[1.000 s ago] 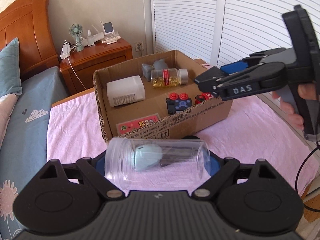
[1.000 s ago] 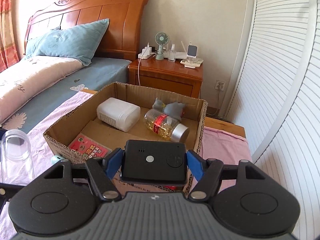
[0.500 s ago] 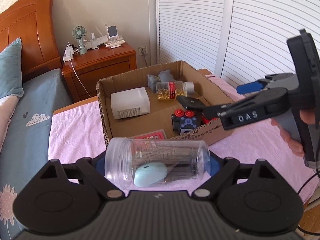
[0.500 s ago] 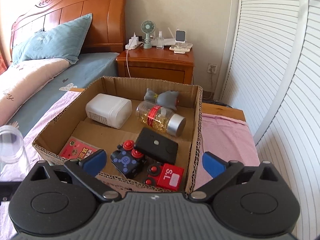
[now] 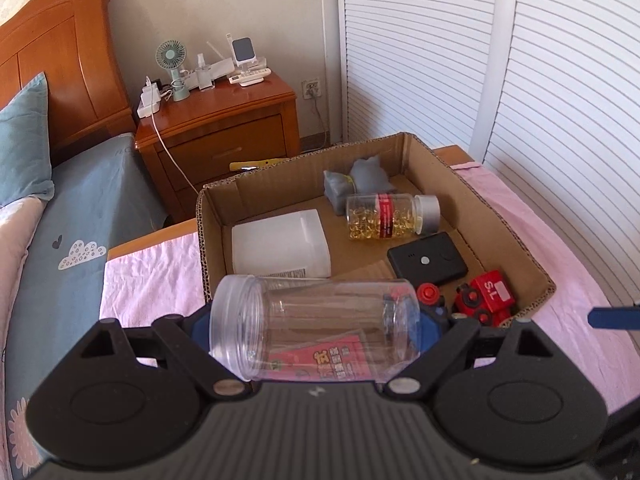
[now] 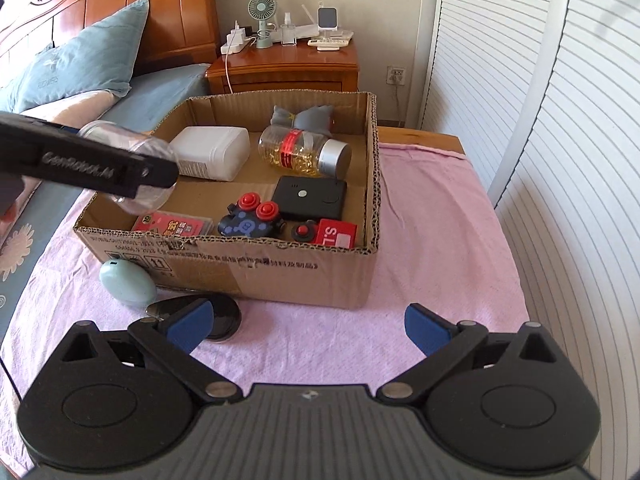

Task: Organize rigid objects
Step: 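Lower the clear jar into the box and open the left gripper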

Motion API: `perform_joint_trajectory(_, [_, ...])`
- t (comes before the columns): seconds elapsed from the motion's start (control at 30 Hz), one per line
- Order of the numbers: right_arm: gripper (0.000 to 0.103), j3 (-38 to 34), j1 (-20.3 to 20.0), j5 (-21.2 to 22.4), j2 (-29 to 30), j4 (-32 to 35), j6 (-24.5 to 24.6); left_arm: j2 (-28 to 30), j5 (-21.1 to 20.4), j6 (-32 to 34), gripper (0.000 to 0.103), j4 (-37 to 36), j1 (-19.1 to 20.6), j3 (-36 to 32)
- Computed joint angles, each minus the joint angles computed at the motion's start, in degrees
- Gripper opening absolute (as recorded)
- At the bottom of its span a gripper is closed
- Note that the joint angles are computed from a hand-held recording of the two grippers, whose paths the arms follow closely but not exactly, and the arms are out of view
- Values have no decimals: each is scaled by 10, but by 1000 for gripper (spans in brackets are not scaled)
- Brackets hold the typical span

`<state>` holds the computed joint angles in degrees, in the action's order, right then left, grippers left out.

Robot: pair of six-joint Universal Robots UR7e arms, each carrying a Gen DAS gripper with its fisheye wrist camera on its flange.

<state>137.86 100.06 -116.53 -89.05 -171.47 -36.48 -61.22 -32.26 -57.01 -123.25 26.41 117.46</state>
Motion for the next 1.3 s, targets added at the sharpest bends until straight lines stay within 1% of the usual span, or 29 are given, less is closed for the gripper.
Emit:
perform_joint_trajectory(0.07, [103, 2, -2, 4, -5, 6, 3, 7, 7, 7, 92, -20, 8, -1])
perform_joint_trajectory(0.13, [103, 2, -3, 7, -8, 10, 3, 12, 14, -9, 96, -1, 13, -9])
perform_joint_trajectory(0.2, [103, 2, -5, 10, -10, 8, 1, 13, 20, -31, 97, 22, 12, -14])
perform_joint_trajectory(0.33, [103, 1, -8, 17, -15, 9, 3, -4, 16, -47, 98, 23, 3, -1])
perform_joint_trajectory(0.53, [103, 7, -11, 19, -17, 4, 1, -38, 13, -131, 99, 115, -30, 11])
perform_joint_trajectory(0.6, [103, 10, -11, 24, -18, 6, 0, -49, 11, -164, 101, 149, -43, 16])
perform_joint_trajectory(0.73, [103, 18, -9, 23, -16, 2, 2, -59, 3, -255, 101, 251, -68, 18])
perform_joint_trajectory(0.8, [103, 23, -7, 21, -14, -2, 5, -63, -3, -280, 101, 266, -77, 26])
perform_joint_trajectory(0.9, [103, 31, -6, 25, -18, -5, 2, -72, -15, -285, 101, 237, -87, 51])
perform_joint_trajectory(1.0, [103, 39, -8, 26, -22, -10, 2, -66, -23, -288, 101, 201, -87, 72])
perform_joint_trajectory(1.17, [103, 45, -11, 21, -21, -17, 4, -47, -35, -288, 101, 144, -69, 88])
perform_joint_trajectory(1.3, [103, 45, -15, 20, -20, -18, 3, -41, -31, -278, 101, 97, -57, 99])
